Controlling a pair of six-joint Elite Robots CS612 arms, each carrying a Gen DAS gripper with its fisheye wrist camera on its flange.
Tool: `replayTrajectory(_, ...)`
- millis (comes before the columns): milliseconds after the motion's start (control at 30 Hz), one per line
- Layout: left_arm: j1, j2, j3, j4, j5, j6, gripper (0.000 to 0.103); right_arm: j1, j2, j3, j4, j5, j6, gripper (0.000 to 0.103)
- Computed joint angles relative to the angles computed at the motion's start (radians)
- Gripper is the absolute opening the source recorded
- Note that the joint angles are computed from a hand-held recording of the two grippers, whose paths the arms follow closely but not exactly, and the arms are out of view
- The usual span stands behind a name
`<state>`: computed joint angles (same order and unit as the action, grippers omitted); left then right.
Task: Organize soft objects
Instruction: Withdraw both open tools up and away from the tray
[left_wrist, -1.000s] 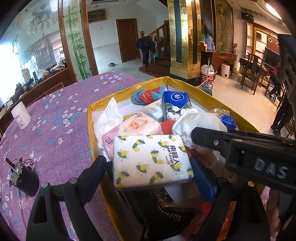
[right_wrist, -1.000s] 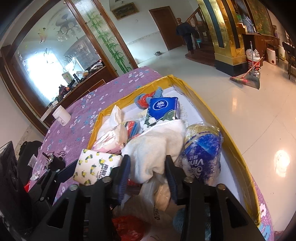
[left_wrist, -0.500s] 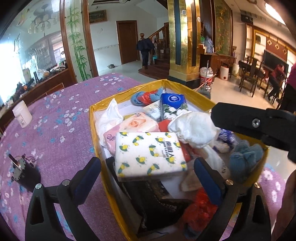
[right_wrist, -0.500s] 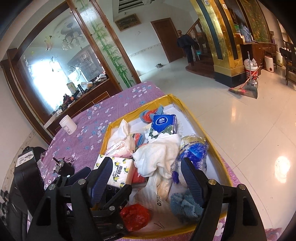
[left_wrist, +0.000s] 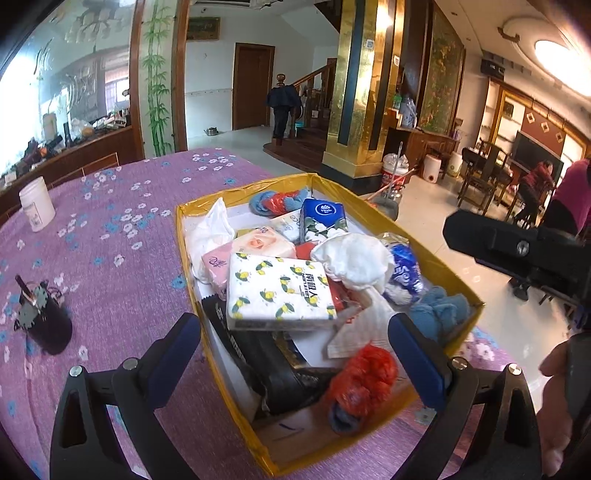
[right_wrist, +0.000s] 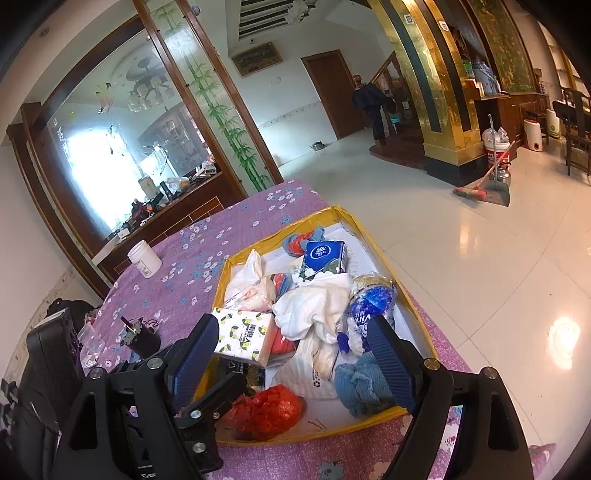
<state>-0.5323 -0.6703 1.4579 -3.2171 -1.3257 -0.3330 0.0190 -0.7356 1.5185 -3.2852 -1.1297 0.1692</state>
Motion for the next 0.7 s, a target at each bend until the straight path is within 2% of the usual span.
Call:
replayTrajectory(133, -0.004, -0.014, 0.038, -0.064, 0.022, -0.022, 0.101, -0.002, -0.016, 0.032, -0.026, 0.002, -0.002, 0.086)
replayTrajectory(433, -0.042, -0.056, 0.148, -0.227, 0.146, 0.017, 0.103, 0.008, -0.056, 0.117, -0.079, -0.018, -0.036, 0.086)
replayTrajectory(600, -0.054, -0.085, 0.217, -0.308, 0.161, 0.015, 0.103, 0.014, -0.067, 0.162, -0.127, -0.029, -0.04, 0.089)
replayTrajectory(700, -0.057, -0.103, 0.251, -0.32, 0.176, 0.003, 0.103, 0.023, -0.063, 0.159, -0.114, -0.03, -0.05, 0.089)
